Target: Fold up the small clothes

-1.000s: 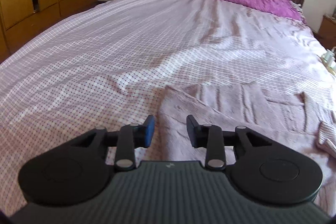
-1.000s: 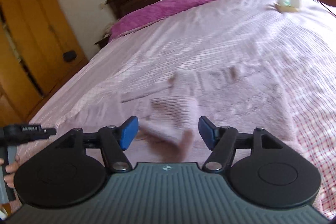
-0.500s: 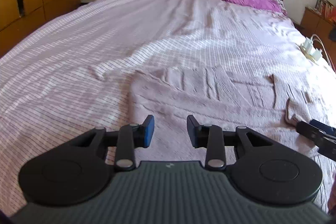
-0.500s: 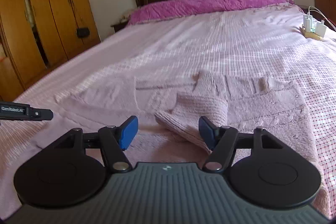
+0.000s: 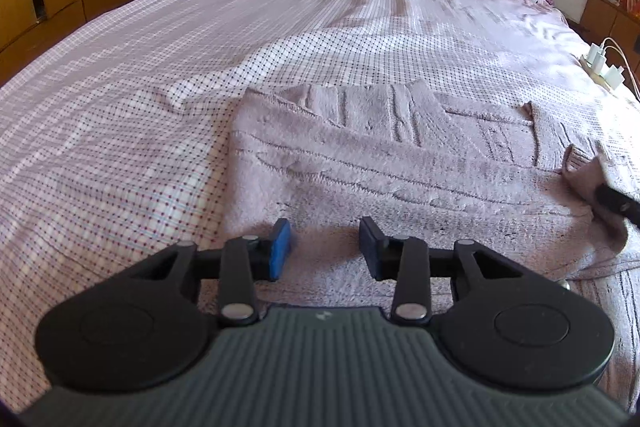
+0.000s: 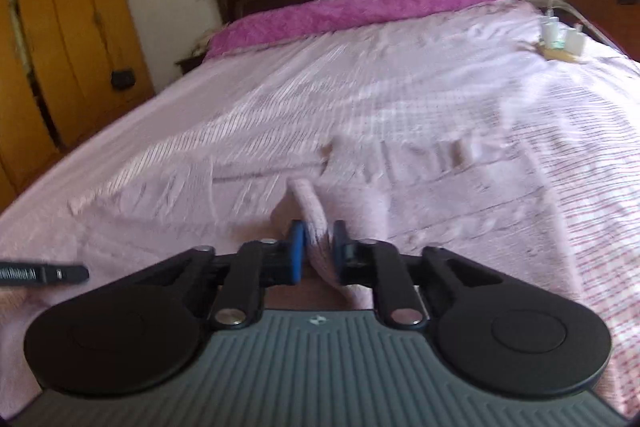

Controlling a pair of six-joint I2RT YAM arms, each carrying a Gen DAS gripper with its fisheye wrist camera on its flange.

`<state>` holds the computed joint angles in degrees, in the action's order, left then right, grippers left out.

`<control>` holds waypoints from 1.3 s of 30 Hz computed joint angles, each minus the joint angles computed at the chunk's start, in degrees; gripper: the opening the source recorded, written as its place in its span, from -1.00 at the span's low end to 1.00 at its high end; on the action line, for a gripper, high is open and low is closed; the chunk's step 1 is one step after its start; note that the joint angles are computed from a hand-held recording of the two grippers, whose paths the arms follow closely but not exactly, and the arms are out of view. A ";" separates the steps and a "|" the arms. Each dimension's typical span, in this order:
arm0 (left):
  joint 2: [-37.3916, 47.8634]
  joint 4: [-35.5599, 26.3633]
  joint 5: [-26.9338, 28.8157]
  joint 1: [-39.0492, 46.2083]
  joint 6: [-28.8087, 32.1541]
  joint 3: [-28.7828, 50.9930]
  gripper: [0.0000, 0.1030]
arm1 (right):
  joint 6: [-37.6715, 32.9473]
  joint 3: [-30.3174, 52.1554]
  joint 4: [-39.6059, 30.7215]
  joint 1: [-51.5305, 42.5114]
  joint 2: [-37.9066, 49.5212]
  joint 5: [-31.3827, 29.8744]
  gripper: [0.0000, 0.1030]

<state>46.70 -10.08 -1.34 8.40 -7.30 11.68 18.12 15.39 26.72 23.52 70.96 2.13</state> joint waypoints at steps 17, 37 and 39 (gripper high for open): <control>0.85 1.71 -1.30 -0.89 -1.47 -0.71 -0.21 | 0.94 -7.20 -19.64 -22.46 -26.76 -15.53 -0.76; 1.90 3.18 -1.99 -1.40 -1.34 -0.98 -0.19 | 12.47 -4.74 -3.28 -30.43 -1.95 -28.93 0.16; 2.13 3.29 -2.26 -1.66 -1.50 -0.89 -0.19 | 13.56 -4.20 -2.31 -28.36 -1.14 -26.63 -0.14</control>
